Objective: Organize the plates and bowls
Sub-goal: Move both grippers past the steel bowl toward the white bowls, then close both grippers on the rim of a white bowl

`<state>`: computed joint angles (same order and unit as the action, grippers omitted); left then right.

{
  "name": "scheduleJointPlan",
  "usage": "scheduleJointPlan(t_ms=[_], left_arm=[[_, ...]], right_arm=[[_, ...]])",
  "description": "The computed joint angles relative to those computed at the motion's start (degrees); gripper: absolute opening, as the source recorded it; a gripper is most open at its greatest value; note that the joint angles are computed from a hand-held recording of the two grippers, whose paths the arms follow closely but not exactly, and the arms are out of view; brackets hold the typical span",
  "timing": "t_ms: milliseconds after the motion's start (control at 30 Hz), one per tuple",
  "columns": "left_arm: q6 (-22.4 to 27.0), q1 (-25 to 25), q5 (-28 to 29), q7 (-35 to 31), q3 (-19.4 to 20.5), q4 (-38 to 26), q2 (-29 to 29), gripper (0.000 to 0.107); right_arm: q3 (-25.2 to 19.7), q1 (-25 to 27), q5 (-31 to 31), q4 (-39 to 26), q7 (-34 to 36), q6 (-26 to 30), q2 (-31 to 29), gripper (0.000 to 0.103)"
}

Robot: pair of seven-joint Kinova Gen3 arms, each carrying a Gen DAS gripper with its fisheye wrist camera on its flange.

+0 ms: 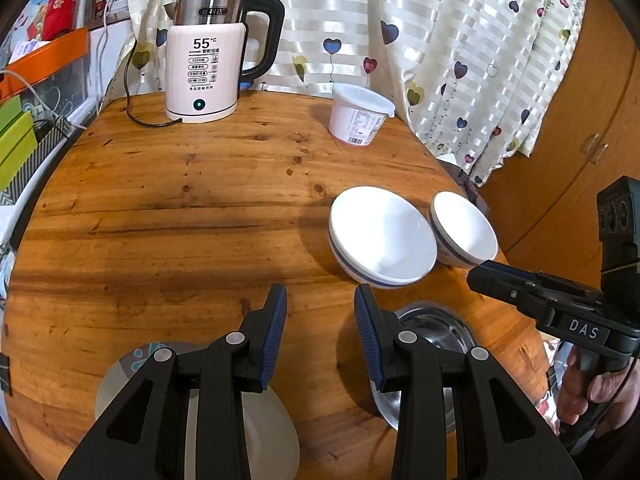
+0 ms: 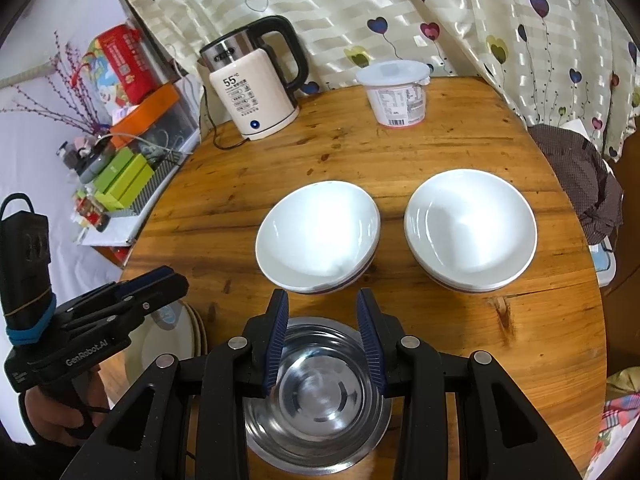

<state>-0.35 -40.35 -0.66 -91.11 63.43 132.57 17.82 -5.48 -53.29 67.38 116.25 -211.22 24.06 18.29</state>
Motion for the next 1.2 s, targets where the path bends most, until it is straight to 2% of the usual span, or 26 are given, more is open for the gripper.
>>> scheduleJointPlan(t_ms=[667,1033,1200], left_arm=[[2.7,7.2,4.6,-3.8,-6.2,-5.2,4.4,0.036],[5.2,13.9,9.4,-7.4,-12.3,-9.1,6.7,0.036],[5.8,17.9,11.7,-9.2,-15.9,-10.6,7.3,0.036]], right_arm=[[2.3,1.4,1.2,-0.3,-1.0,-3.2,1.3,0.035],[5.6,1.6,2.0,-0.2,-2.4,-7.3,2.8,0.035],[7.3,1.3,1.7,-0.3,-2.0,-8.9,3.6,0.03]])
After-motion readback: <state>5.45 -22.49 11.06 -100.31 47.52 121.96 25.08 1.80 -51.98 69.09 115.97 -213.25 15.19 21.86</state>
